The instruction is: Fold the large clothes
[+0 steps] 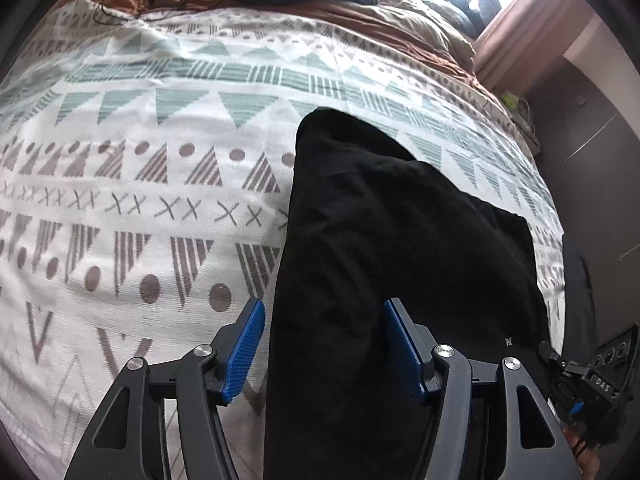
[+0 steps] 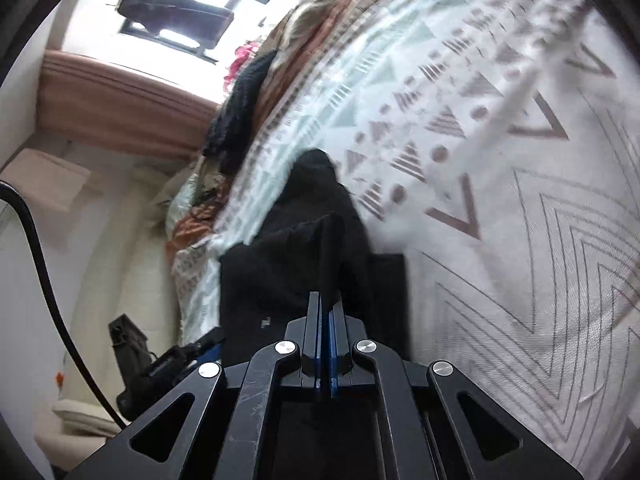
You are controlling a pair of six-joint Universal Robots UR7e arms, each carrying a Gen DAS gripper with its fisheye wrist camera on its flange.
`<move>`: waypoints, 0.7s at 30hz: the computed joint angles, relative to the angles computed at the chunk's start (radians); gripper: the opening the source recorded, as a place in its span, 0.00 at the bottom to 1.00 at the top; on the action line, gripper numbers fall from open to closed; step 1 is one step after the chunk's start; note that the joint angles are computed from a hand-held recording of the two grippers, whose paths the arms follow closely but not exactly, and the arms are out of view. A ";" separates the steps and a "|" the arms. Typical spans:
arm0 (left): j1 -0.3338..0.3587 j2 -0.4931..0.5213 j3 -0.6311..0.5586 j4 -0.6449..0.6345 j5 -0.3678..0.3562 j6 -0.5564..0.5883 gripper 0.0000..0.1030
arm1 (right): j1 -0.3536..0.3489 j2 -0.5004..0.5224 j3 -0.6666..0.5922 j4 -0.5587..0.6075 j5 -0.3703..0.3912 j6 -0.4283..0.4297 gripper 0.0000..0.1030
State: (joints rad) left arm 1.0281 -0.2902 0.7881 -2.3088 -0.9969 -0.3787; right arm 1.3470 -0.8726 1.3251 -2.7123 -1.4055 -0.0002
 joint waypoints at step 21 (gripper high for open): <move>0.026 -0.071 0.112 -0.062 -0.122 0.015 0.61 | -0.047 0.061 -0.162 0.275 0.089 -0.019 0.76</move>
State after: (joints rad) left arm 1.0539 -0.3609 0.9002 -2.3711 -1.1193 -0.3634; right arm 1.2999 -0.8113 1.1633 -2.4375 -1.3160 -0.0197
